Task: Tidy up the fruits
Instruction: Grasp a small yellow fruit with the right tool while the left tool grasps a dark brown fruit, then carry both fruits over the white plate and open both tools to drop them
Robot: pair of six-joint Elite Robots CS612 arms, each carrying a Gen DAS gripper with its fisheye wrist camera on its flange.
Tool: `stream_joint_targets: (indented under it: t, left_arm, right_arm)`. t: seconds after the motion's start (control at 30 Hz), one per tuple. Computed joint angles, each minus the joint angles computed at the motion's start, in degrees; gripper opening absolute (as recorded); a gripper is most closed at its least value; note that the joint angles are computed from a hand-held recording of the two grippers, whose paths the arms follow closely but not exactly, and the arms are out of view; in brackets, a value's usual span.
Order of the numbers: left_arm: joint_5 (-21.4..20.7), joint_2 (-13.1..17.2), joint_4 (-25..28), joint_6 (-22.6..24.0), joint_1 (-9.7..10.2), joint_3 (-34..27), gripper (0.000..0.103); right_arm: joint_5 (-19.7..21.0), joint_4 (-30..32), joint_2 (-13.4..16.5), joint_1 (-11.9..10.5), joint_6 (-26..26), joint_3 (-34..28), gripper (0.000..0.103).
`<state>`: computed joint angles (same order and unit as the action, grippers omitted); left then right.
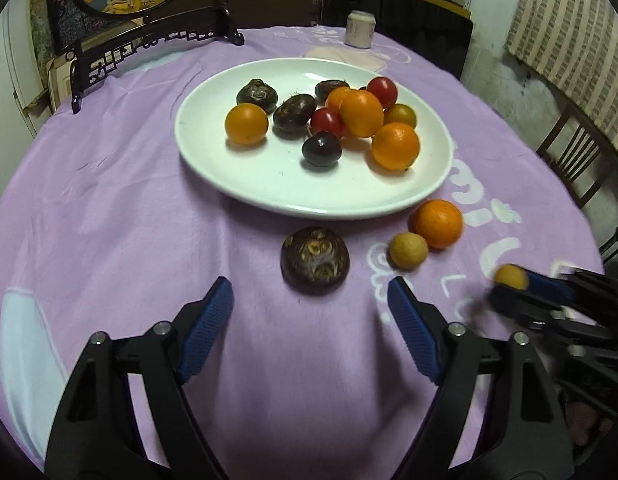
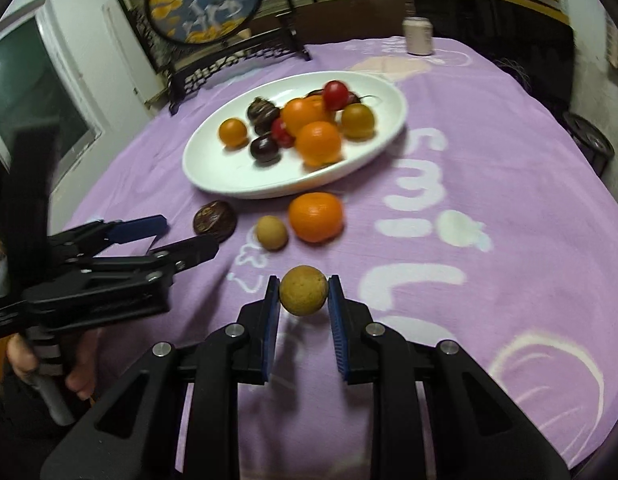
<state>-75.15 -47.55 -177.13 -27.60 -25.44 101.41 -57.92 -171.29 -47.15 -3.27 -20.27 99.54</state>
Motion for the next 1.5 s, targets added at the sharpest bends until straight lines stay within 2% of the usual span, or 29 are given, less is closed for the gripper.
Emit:
stream_joint_targets:
  t: [0.13,0.23,0.27,0.37,0.53,0.73,0.83,0.9,1.03,1.2,1.27,1.5]
  left_arm:
    - [-0.7,1.1,3.0,-0.6,0.55,-1.9,0.071]
    - [1.0,1.7,3.0,0.1,0.37,-2.8,0.068]
    - [1.6,1.8,3.1,0.1,0.25,-3.0,0.064]
    - [2.3,1.8,2.3,0.5,-0.02,-2.7,0.040]
    - [-0.2,0.9,0.3,-1.1,0.31,-1.0,0.040]
    - [-2.1,-1.6,-4.1,-2.1,0.16,3.4,0.040]
    - [-1.7,-2.8,-5.8,-1.4,0.38,4.3,0.040]
    - [0.1,-3.4,-6.2,-0.5,0.62,4.0,0.040]
    - [0.5,-2.7,-1.7,-0.3,2.65,-0.6,0.040]
    - [-1.2,1.0,5.2,-1.0,4.70,-8.7,0.040]
    - [-1.7,2.1,6.5,-1.2,4.91,-10.5,0.040]
    - [-2.9,3.4,6.9,-0.8,5.37,-12.2,0.042]
  right_arm:
    - [1.2,-0.1,0.1,-0.6,0.7,0.0,0.024]
    - [2.0,1.0,0.3,-0.6,0.2,-0.3,0.024]
    - [2.2,1.4,0.3,-0.5,0.0,-0.4,0.024]
    - [2.8,2.3,0.2,-0.5,-0.8,-0.1,0.024]
    - [2.4,1.9,0.0,-0.3,-0.4,0.0,0.024]
    - [1.9,3.5,0.4,0.3,-0.8,-1.3,0.024]
    - [2.1,3.3,0.4,1.0,-1.6,-2.4,0.024]
    - [2.0,2.1,0.6,1.6,-2.1,-3.4,0.024]
    - [1.3,1.2,2.2,3.4,-2.2,-7.7,0.024]
    - [-2.5,-0.1,4.8,5.5,-2.1,-12.7,0.024]
    - [-4.2,1.0,5.8,6.0,-2.2,-14.3,0.024]
    - [-4.6,3.8,7.2,6.3,-2.2,-16.7,0.024]
